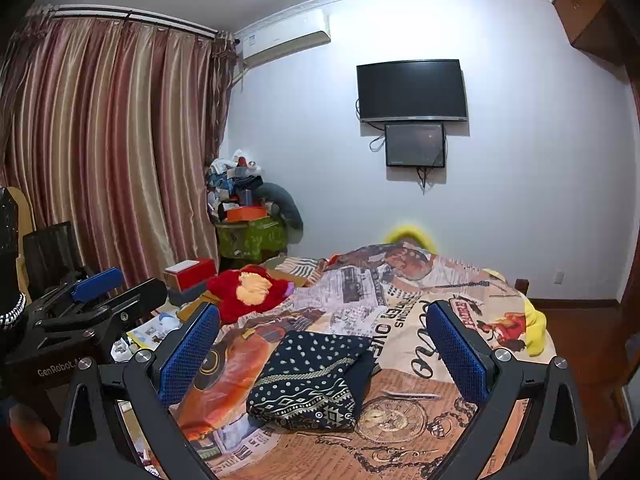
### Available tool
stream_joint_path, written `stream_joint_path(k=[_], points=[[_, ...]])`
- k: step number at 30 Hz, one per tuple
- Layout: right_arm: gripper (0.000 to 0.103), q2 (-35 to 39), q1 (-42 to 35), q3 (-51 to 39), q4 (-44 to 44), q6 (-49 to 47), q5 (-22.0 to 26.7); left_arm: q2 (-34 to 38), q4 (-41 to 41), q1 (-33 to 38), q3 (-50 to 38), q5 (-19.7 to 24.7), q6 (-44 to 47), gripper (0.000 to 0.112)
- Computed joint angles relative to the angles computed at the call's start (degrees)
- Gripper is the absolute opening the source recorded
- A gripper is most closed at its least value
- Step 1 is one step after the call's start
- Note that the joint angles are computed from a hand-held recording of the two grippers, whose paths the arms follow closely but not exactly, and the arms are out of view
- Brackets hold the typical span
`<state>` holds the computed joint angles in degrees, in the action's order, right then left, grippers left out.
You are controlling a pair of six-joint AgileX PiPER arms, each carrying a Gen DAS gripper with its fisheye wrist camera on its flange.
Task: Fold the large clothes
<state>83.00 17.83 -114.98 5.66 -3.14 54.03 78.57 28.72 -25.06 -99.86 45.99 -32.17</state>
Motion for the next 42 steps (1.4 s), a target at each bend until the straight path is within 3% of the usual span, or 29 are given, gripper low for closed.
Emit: stream_joint_path(k=[25, 42], points=[[0.103, -0.1, -1.4, -0.4, 1.9, -1.2, 0.4, -0.8, -1.0, -1.8, 1.1, -1.1, 1.8, 0.095], [0.103, 0.1, 0.8, -1.7, -2.1, 3.0, 0.7, -0.4, -1.4, -1.7, -0.1, -0.4, 0.6, 0.095]])
